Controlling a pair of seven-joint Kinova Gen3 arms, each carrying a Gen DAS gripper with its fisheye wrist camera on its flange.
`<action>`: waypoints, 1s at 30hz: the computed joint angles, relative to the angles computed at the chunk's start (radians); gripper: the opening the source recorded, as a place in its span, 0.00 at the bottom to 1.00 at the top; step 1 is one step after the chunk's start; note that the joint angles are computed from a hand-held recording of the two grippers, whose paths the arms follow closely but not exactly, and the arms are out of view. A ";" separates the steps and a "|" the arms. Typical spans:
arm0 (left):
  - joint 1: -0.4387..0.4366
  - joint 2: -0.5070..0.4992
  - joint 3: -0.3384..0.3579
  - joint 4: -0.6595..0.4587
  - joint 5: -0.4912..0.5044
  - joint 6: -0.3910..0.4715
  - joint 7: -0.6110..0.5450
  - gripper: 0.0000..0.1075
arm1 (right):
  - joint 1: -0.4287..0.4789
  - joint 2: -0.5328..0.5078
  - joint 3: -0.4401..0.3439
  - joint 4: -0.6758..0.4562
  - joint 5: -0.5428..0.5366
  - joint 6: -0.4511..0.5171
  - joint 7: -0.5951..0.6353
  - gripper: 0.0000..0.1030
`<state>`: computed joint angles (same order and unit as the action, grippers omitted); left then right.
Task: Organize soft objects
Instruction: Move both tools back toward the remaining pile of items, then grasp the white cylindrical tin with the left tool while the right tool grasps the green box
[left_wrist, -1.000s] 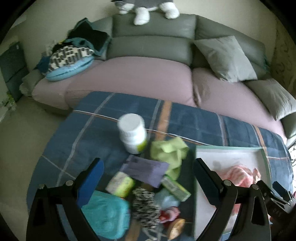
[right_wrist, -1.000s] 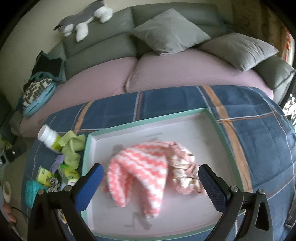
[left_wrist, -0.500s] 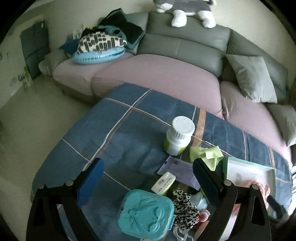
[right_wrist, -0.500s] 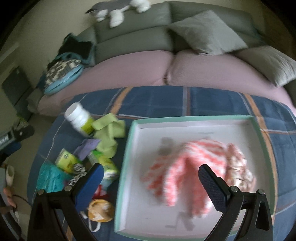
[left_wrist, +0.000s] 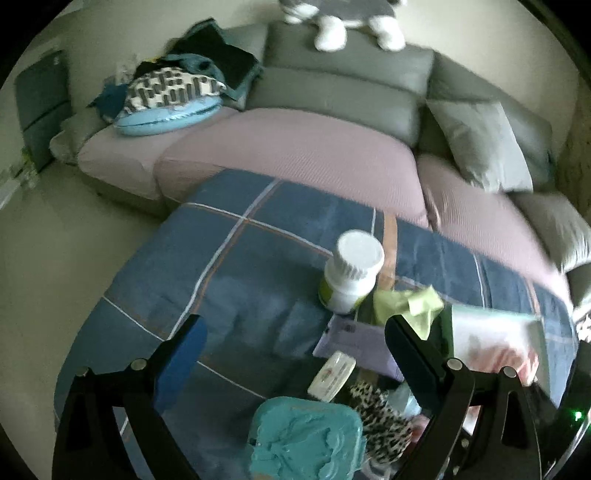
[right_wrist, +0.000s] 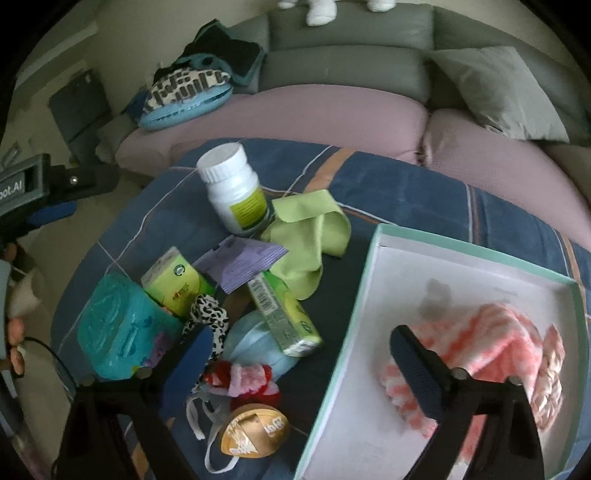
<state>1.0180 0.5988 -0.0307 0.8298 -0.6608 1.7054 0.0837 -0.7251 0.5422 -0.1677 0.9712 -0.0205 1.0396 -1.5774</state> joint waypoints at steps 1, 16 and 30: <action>-0.008 -0.007 0.008 0.015 0.009 -0.019 -0.011 0.90 | -0.005 0.005 0.003 -0.004 0.005 0.003 -0.003 0.90; -0.159 0.006 0.080 0.039 0.251 -0.159 -0.355 0.90 | -0.027 0.080 0.026 -0.066 0.028 0.040 -0.031 0.61; -0.249 -0.006 0.088 0.097 0.382 -0.245 -0.433 0.56 | -0.030 0.077 0.027 -0.054 0.043 0.023 -0.016 0.51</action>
<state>0.7693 0.5926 0.0575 0.9264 -0.2792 1.4604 -0.3493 -0.7550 0.6193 -0.1411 0.9171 0.0227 1.0629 -1.5933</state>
